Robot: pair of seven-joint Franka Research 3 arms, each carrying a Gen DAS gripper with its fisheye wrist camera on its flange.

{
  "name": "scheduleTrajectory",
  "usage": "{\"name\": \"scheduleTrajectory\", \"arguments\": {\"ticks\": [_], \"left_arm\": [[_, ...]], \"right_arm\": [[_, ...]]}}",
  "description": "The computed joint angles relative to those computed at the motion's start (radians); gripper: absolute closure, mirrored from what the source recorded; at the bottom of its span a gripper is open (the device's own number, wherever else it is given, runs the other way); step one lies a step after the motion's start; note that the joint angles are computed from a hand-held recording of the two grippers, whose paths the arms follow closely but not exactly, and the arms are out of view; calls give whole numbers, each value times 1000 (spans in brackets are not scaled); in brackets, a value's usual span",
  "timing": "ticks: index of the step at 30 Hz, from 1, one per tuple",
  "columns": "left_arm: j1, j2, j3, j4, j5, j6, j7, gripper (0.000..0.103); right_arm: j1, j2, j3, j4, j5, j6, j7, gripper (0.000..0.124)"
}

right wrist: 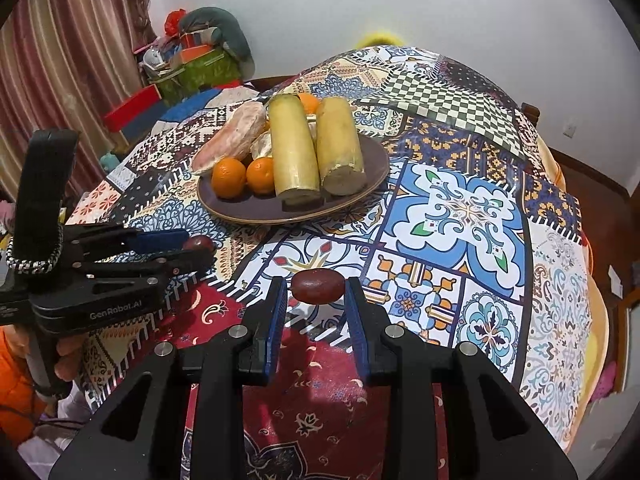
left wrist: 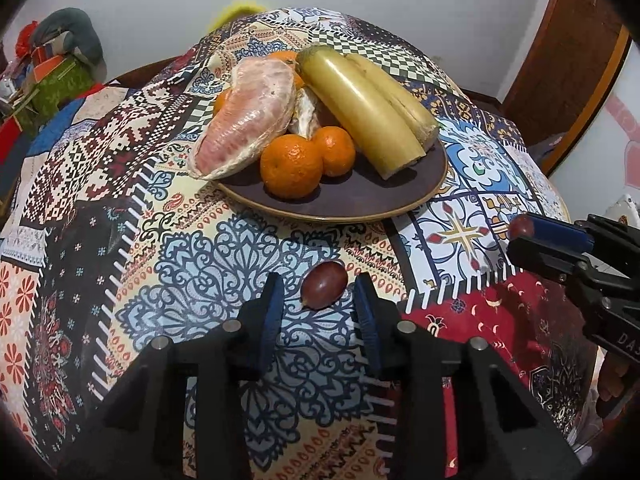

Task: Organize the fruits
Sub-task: 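Place both dates on the plate and open both tools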

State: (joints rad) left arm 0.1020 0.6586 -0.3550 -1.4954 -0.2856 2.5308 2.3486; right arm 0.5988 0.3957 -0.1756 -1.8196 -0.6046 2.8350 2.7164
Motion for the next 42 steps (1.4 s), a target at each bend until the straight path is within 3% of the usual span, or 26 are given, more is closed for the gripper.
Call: {"name": "scheduleTrajectory", "arguments": {"ticks": [2,6,26,42], "left_arm": [[-1,2,0,1,2,2,0,68],[0,6,-5,7,2,-4,2,80],[20,-27,-46,9,-89,25,83,80],[-10,31,-38,101,-72,15,68,80]], "right_arm": [[-4,3,3,1,7,7,-6,97],[-3,8,1,2,21,19,-18,97],[14,43,-44,81,-6,43,-26,97],[-27,164,1,223,220,13,-294,97]]}}
